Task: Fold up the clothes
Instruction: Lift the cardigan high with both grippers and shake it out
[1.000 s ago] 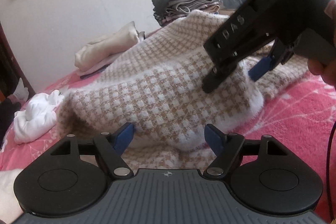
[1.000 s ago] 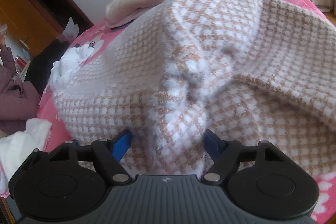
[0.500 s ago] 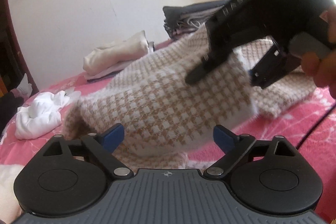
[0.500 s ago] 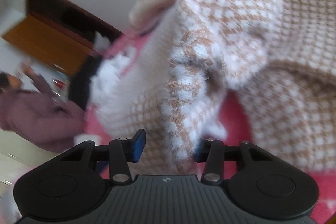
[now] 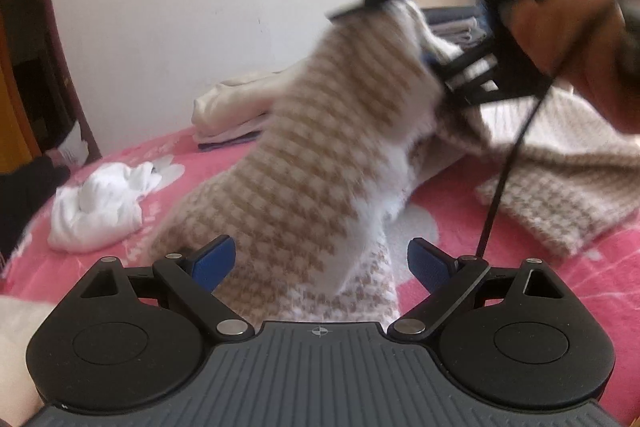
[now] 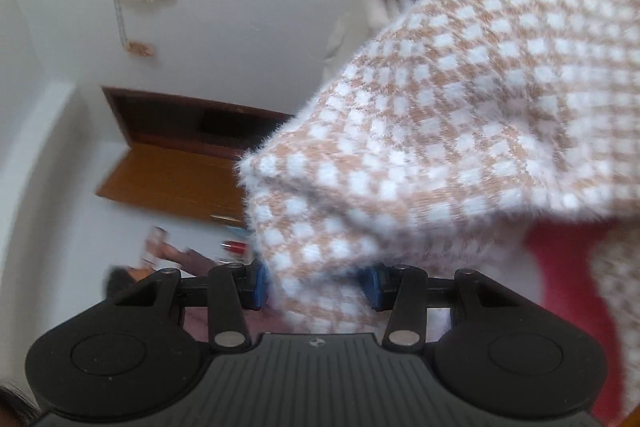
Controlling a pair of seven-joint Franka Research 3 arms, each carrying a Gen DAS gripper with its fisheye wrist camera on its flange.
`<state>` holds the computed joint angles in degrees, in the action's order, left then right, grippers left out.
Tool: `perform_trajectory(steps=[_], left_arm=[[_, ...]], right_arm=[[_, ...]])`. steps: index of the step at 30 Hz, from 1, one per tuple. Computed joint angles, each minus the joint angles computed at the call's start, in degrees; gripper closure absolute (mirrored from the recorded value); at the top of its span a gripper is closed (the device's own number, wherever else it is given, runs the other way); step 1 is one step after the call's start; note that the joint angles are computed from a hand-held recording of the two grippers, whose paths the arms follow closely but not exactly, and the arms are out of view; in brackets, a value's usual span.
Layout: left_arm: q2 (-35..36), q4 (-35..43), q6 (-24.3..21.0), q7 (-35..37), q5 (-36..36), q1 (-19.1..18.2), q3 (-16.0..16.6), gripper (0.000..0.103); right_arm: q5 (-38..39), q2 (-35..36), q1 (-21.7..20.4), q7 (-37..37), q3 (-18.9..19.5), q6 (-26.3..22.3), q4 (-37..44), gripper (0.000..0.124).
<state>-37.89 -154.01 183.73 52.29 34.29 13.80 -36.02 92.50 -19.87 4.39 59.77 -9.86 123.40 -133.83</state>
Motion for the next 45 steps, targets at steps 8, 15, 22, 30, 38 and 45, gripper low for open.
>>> perform_trajectory(steps=[8, 15, 22, 30, 38, 45], left_arm=[[-5.7, 3.7, 7.7, -4.2, -3.3, 21.3, -15.2, 0.011], [3.2, 5.0, 14.0, -5.0, -12.1, 17.9, -8.8, 0.012], [9.8, 4.3, 14.5, -5.9, -17.3, 5.8, 4.3, 0.016], [14.6, 4.4, 16.2, -4.5, -17.3, -10.5, 21.8, 0.02], [15.7, 3.9, 17.7, -7.5, -12.8, -21.6, 34.4, 0.022], [15.7, 3.7, 18.0, -8.9, -10.9, -22.5, 36.0, 0.022]], right_arm=[[1.5, 8.0, -1.9, -1.2, -1.3, -9.2, 7.8, 0.071], [-7.9, 3.6, -4.9, -10.3, 0.3, -6.7, 9.2, 0.058], [-22.5, -12.0, -3.1, -25.1, 9.6, 20.1, -1.6, 0.057], [-31.1, -22.6, 4.0, -31.0, 24.4, 48.2, -14.7, 0.048], [-26.0, -15.4, -1.9, -42.0, 41.7, 64.2, -11.5, 0.035], [-45.5, -21.8, -34.0, -18.4, 66.1, 65.0, -12.5, 0.035]])
